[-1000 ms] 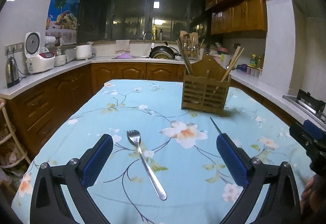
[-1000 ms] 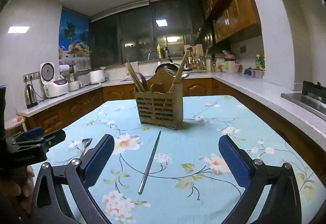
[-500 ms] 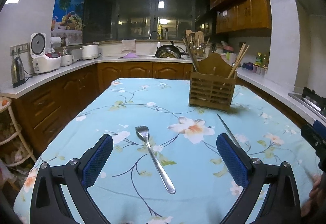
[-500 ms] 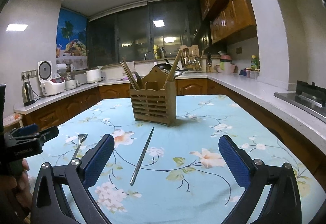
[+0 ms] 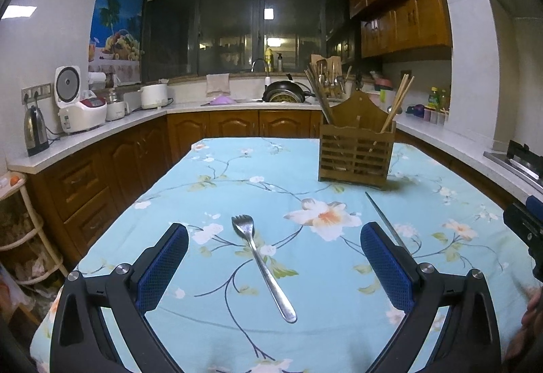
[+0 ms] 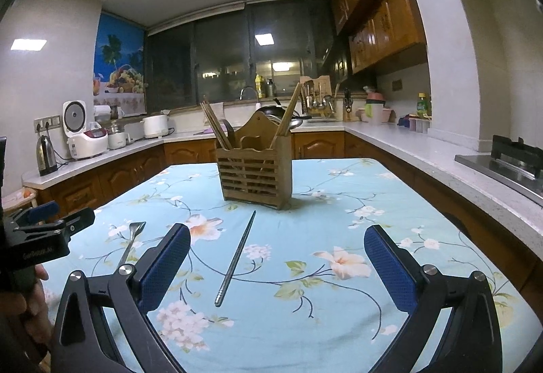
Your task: Organize utensils
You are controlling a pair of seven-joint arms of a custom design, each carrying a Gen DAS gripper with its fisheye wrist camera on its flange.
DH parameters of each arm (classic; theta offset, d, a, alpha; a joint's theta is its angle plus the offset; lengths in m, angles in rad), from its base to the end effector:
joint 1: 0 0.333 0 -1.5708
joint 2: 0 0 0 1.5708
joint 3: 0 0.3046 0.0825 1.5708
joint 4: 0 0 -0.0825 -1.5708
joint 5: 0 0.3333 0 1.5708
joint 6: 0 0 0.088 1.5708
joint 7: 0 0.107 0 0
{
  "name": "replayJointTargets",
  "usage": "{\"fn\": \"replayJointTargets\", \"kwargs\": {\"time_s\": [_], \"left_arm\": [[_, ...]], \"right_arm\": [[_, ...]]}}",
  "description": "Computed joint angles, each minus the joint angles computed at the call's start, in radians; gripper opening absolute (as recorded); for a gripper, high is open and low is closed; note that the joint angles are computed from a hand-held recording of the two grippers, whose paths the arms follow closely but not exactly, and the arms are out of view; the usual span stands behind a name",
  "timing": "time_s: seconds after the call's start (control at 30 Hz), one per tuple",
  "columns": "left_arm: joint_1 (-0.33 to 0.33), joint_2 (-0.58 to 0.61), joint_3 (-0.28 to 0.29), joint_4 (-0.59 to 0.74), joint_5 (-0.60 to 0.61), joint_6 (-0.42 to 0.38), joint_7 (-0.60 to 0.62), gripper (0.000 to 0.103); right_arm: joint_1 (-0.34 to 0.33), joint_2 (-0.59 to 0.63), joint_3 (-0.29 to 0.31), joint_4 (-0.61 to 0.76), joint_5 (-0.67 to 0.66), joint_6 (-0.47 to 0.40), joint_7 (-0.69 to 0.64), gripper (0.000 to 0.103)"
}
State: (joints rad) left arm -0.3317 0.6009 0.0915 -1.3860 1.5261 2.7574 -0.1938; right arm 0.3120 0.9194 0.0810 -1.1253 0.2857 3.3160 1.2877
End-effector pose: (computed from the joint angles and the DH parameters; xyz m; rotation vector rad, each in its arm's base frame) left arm 0.6654 -0.2221 0.4257 -1.6003 1.3062 -0.9090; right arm 0.7165 0.2328 0.4212 -1.5662 1.1798 -0.8044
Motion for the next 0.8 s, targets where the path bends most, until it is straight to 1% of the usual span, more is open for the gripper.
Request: {"fn": "replayJointTargets", "kwargs": {"time_s": [0.1, 0.3, 0.5, 0.8], "left_arm": [[0.0, -0.005, 0.002, -0.01, 0.011, 0.001, -0.011, 0.102], [0.012, -0.007, -0.006, -0.015, -0.002, 0.008, 0.004, 0.102], [0.01, -0.01, -0.003, -0.016, -0.003, 0.007, 0.008, 0.102], [0.003, -0.013, -0.003, -0.021, 0.028, -0.005, -0.001, 0.102]], "right_arm": [[0.006, 0.001, -0.009, 0.004, 0.003, -0.004, 0.006, 0.103], [0.003, -0.001, -0.004, -0.001, -0.001, -0.003, 0.005, 0.103], [0.005, -0.008, 0.0, -0.015, -0.002, 0.006, 0.004, 0.103], [0.006, -0.006, -0.002, -0.011, -0.002, 0.004, 0.006, 0.103]]}}
